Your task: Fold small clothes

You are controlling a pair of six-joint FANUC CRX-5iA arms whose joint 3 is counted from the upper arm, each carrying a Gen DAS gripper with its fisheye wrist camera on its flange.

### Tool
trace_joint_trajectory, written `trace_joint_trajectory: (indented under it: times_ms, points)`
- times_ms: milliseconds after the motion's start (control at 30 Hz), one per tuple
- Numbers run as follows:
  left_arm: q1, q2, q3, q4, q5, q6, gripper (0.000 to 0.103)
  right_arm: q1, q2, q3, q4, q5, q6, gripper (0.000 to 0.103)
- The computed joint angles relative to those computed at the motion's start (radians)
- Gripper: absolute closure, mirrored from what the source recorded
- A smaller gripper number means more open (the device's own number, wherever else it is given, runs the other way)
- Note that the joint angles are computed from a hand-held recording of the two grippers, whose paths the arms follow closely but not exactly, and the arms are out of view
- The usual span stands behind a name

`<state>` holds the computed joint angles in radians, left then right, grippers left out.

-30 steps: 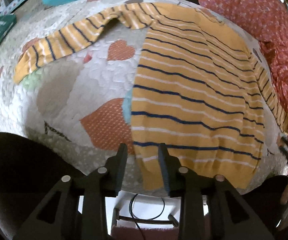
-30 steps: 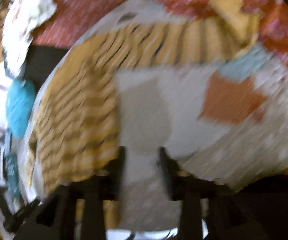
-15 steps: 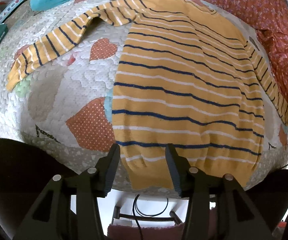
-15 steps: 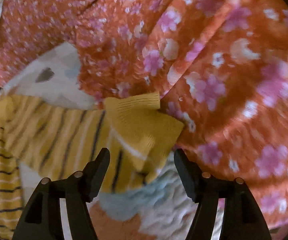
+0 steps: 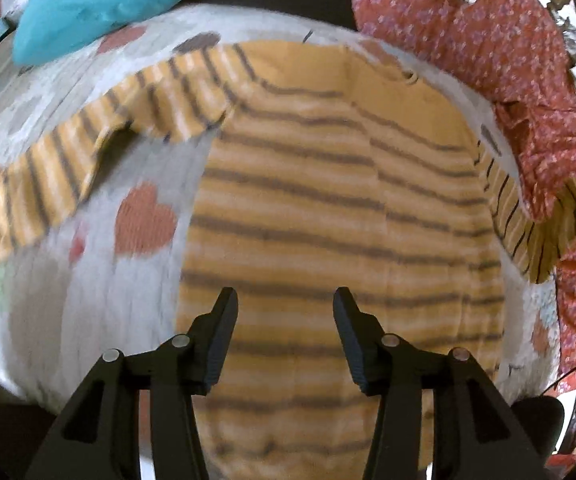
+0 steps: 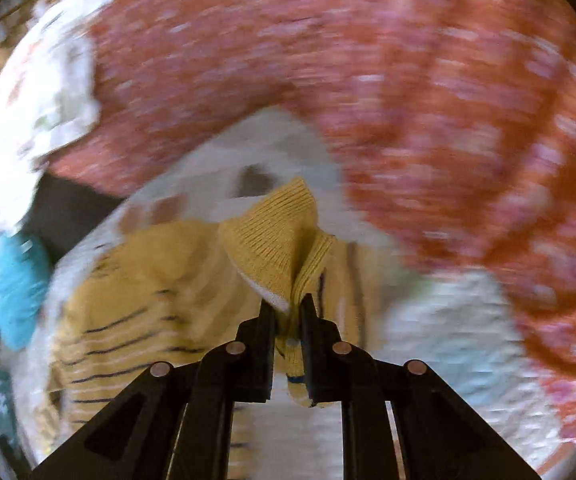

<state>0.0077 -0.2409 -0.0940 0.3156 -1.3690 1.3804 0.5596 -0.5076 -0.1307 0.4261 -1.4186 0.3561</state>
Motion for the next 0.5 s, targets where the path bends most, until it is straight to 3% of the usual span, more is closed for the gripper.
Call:
trace_joint_trajectory:
  times_ms: [267, 433, 500]
  points:
    - [0.094, 0.076, 0.008, 0.063, 0.169, -0.130, 0.049, 0.083, 0.395, 0.277, -0.112, 0.109, 0.126, 0.091]
    - [0.167, 0.146, 0.044, 0.091, 0.124, -0.093, 0.047, 0.132, 0.627, 0.445, -0.145, 0.118, 0.235, 0.090]
    - [0.185, 0.163, 0.049, 0.112, 0.111, -0.078, 0.047, 0.131, 0.686, 0.498, -0.188, 0.102, 0.304, 0.086]
